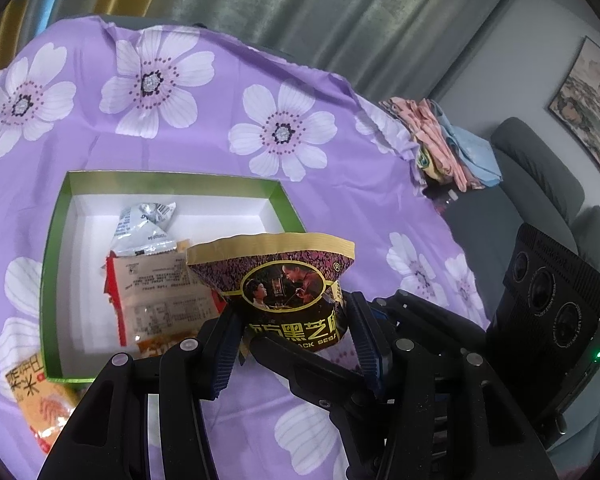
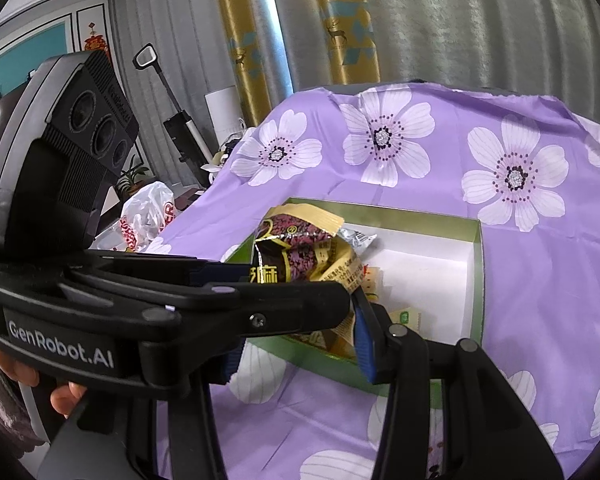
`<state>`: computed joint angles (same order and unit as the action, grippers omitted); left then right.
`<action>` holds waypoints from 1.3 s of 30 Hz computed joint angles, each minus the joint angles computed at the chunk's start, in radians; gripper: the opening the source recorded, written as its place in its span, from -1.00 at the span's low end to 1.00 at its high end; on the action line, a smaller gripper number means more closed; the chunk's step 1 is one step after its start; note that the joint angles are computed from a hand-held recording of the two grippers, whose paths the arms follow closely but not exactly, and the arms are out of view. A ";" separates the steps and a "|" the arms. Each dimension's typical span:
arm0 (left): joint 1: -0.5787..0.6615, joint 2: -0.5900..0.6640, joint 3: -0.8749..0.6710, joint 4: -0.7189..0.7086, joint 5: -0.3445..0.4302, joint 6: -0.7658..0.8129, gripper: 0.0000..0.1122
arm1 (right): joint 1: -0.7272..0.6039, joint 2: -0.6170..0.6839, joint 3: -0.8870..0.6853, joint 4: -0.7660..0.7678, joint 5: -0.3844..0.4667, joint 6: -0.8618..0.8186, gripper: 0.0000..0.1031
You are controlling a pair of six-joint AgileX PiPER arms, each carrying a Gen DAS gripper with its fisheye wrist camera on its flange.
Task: Organize snacks
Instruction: 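Carry the sesame bag over the green box and lower it inside, then open the left gripper and withdraw it from the box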
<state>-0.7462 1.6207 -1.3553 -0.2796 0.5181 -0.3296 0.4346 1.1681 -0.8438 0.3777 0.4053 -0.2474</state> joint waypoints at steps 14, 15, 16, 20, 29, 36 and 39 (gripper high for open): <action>0.075 0.152 -0.100 -0.158 0.048 0.147 -0.07 | -0.097 0.153 -0.044 0.213 0.000 -0.214 -0.10; 0.078 0.159 -0.105 -0.161 0.051 0.148 -0.07 | -0.100 0.164 -0.049 0.216 0.001 -0.215 -0.10; 0.080 0.164 -0.105 -0.165 0.051 0.152 -0.07 | -0.104 0.175 -0.054 0.221 0.003 -0.220 -0.10; 0.087 0.189 -0.119 -0.179 0.057 0.160 -0.07 | -0.114 0.207 -0.066 0.244 0.006 -0.240 -0.10; 0.103 0.222 -0.136 -0.204 0.076 0.163 -0.07 | -0.123 0.264 -0.095 0.242 0.018 -0.241 -0.10; 0.112 0.232 -0.138 -0.217 0.087 0.157 -0.07 | -0.120 0.289 -0.118 0.208 0.037 -0.205 -0.10; 0.114 0.234 -0.140 -0.213 0.092 0.150 -0.07 | -0.119 0.296 -0.122 0.204 0.040 -0.196 -0.09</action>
